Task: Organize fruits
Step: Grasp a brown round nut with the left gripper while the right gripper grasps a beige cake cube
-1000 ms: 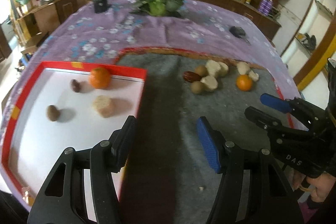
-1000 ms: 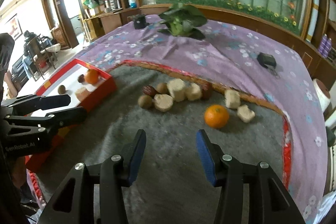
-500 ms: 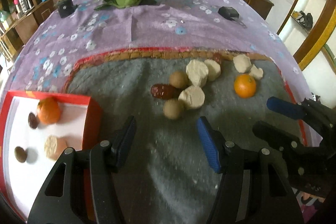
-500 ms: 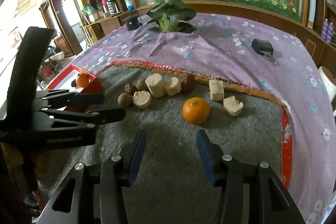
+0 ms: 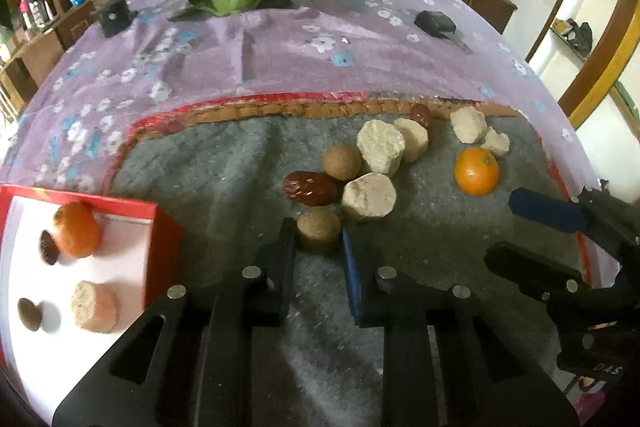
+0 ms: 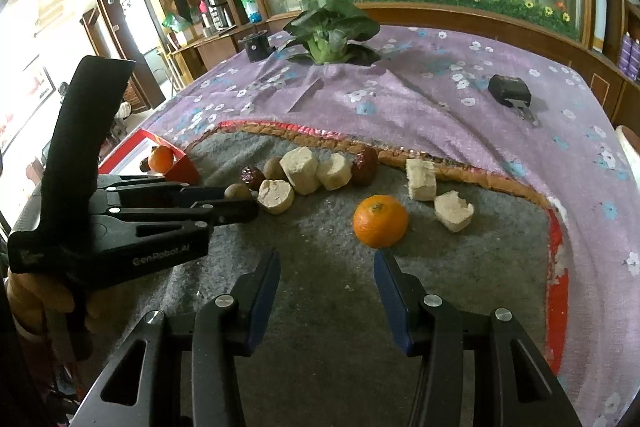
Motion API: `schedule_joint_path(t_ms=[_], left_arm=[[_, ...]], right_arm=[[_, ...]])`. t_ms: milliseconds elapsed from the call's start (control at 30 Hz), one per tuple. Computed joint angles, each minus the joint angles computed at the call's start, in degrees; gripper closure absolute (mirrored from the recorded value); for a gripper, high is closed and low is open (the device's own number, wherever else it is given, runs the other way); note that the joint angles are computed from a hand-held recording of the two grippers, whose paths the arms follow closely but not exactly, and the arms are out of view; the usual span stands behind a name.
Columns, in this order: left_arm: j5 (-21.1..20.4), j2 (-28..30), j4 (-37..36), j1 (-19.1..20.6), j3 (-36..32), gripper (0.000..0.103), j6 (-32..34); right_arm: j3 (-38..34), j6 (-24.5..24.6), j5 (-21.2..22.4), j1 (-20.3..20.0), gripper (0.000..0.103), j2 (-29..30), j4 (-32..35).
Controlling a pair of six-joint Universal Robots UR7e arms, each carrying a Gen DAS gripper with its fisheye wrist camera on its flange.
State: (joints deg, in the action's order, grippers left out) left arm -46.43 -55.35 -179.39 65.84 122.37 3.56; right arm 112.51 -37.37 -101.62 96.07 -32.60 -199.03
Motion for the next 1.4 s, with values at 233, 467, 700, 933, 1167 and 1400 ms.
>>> schedule_joint_path(t_ms=[233, 467, 700, 933, 1167, 1400], left_arm=[[3.9, -4.9, -4.0, -2.2, 6.1, 0.082, -2.7], [6.2, -8.3, -6.6, -3.4, 9.4, 0.082, -2.2], [8.1, -11.1, -6.9, -3.1, 11.2, 0.082, -3.3], [8.6, -13.9, -7.0, -2.9, 13.3, 0.082, -5.3], [8.8, -17.7, -4.5, -2.0, 15.3, 0.082, -8.3], [12.4, -20.2, -4.1, -2.2, 17.9, 0.082, -9.9]], right_arm=[[-5.3, 0.9, -0.5, 2.2, 0.055, 3.6, 4.3], [-13.4, -1.5, -6.7, 5.2, 0.058, 10.0, 6.2], [-11.9, -1.0, -7.5, 5.0, 0.076, 9.4, 4.2], [-4.7, 0.1, -3.6, 5.5, 0.076, 5.8, -2.1], [-3.6, 0.9, -2.2, 7.0, 0.076, 4.9, -2.4], [-2.4, -0.3, -0.9, 9.8, 0.076, 5.2, -2.0]])
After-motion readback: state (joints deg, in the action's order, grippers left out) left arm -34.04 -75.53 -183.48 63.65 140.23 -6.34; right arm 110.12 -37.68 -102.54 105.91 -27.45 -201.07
